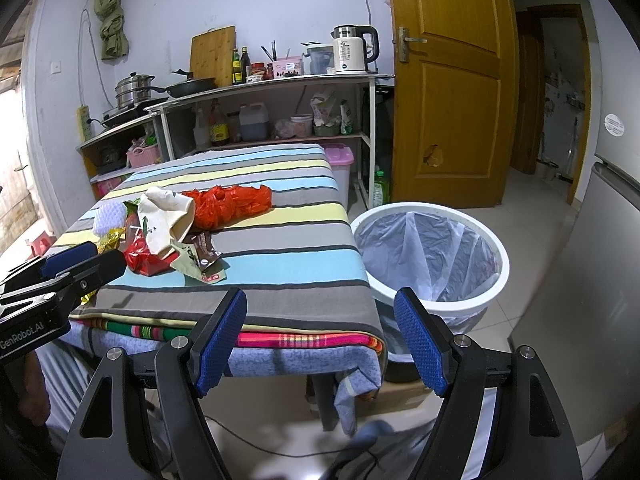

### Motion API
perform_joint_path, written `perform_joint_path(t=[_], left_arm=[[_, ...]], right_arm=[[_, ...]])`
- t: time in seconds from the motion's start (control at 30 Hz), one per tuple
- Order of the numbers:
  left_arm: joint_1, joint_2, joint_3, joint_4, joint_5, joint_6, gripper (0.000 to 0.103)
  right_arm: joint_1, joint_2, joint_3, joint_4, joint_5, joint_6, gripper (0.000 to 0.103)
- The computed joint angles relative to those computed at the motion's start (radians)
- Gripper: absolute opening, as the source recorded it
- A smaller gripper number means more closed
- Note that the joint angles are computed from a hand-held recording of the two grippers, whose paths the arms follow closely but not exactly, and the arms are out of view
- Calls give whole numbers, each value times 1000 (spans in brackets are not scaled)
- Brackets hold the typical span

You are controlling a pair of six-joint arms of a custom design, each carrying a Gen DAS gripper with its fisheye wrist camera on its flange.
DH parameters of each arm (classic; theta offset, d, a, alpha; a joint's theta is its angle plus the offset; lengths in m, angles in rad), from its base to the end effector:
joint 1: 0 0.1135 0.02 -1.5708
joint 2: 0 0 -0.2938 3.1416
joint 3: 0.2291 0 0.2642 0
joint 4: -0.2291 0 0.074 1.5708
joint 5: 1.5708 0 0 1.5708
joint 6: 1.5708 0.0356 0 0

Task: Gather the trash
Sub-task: 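Grasp the yellow candy stick wrapper with the left tool while the right grasps the brown chocolate wrapper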

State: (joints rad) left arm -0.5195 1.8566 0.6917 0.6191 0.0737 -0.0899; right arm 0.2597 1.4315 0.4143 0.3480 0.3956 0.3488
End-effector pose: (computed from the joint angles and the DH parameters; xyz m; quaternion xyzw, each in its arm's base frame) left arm 0.3052 -0.1776 0.1258 0.2033 0.8471 -0.1776 0.4578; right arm 0.2445 0.0508 0.1508 0.1248 0.8779 -0.0408 0.4606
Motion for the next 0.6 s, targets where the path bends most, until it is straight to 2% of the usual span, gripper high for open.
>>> perform_joint_path(t=[0.13, 0.23, 0.6], left_arm=[[3, -5, -5, -6, -1, -6, 65], [30, 8, 0, -2, 33, -9, 65], [142, 35, 22, 7, 62, -17, 66]], right_arm=[[5, 14, 7, 5, -8, -4, 76], [9, 35, 24, 11, -19, -16, 76], [22, 169, 156, 9, -107, -83, 76]])
